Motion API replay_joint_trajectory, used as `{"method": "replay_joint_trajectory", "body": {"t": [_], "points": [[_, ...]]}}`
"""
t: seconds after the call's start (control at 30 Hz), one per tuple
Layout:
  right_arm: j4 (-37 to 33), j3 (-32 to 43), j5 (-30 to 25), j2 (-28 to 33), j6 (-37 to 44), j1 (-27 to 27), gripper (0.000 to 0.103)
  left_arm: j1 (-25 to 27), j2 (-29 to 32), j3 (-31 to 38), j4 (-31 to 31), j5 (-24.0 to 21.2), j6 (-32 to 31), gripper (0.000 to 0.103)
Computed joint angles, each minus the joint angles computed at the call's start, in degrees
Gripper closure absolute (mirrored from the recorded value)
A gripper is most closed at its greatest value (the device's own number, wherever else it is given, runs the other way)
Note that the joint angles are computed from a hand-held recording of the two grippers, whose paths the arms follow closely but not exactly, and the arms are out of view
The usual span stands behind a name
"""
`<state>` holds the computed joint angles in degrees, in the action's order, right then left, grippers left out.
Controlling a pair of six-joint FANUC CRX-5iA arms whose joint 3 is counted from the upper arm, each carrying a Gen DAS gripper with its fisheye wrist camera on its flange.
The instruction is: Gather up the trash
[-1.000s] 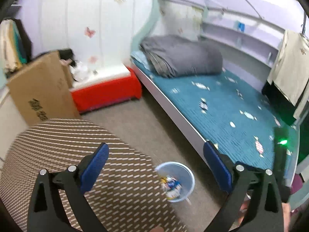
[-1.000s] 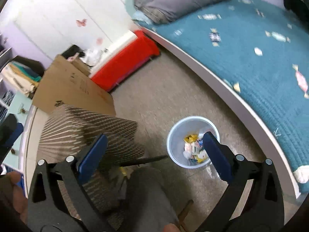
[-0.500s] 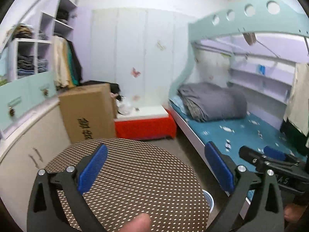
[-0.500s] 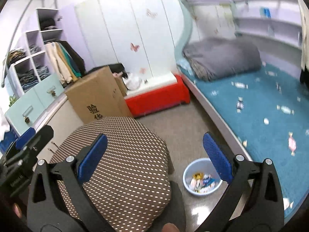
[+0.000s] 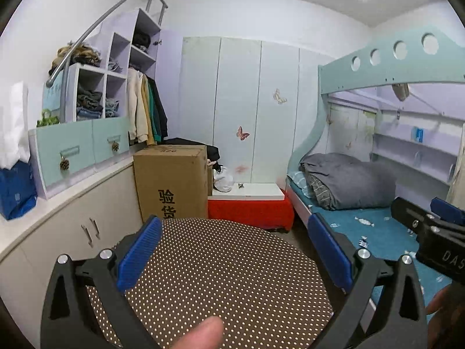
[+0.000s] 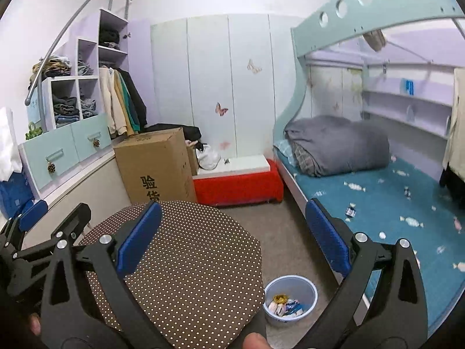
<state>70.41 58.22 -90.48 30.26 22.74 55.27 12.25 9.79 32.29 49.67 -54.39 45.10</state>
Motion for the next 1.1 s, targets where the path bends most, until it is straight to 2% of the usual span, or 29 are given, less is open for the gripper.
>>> {"method": "replay_joint_trajectory", "body": {"t": [0.17, 0.57, 0.83, 1.1], "points": [[1.8, 1.7, -0.3, 1.3, 1.5, 1.0, 0.006, 1.2, -1.8, -2.3, 2.2, 0.5, -1.1, 0.005], [2.9, -0.1, -0.2, 0.7, 0.0, 1.5, 0.006, 1.6, -3.4, -4.6, 3.9, 0.3, -3.2, 0.005], [2.9, -2.4, -0.4, -0.5, -1.4, 1.7, 0.006, 2.0, -3.5, -4.8, 4.1, 0.1, -3.0, 0.005], [2.8, 0.4, -0.8, 1.1, -0.2, 1.5, 0.006, 2.7, -2.4, -3.4, 4.0, -1.0, -2.0, 0.005]]}}
